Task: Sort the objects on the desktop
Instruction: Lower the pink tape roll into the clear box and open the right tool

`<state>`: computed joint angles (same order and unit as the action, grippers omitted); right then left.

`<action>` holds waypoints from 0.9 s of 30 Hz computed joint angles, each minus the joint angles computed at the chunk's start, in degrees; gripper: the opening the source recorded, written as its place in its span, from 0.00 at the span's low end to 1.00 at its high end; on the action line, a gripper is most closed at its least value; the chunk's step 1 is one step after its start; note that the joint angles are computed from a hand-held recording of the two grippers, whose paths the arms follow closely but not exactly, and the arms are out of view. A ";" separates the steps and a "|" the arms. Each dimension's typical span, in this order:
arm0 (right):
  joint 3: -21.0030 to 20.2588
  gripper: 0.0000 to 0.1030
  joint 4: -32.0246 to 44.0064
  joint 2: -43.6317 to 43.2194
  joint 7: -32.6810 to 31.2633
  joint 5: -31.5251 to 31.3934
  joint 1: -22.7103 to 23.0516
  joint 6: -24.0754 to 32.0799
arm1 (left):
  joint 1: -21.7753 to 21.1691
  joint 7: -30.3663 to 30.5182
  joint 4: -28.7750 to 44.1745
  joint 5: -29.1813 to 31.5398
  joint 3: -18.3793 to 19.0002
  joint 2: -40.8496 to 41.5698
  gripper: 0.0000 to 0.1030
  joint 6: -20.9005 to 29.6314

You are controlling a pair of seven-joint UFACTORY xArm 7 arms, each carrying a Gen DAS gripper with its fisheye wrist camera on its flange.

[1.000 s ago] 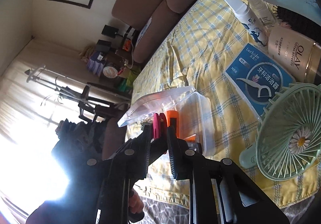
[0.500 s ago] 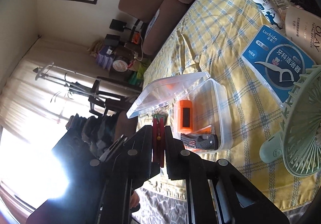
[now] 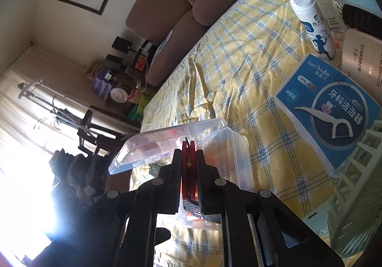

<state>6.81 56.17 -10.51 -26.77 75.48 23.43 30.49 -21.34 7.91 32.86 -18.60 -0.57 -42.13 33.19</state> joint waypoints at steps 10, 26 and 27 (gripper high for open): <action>2.33 0.14 -0.45 1.83 6.76 -11.26 1.07 -5.06 | -0.20 0.94 -0.93 -1.29 1.69 -1.98 0.52 0.87; -1.01 0.22 -0.95 -2.99 11.27 -25.11 3.96 -2.91 | 2.07 0.88 -2.12 -0.60 2.10 -7.05 0.52 5.46; -0.43 0.19 -0.40 -2.48 11.96 -26.74 3.86 -1.92 | 2.20 0.86 -2.12 -0.50 2.08 -7.33 0.52 5.77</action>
<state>6.38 55.77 -12.99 -14.81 48.73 27.29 28.57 -19.14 8.77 30.74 -19.10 1.51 -49.46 38.97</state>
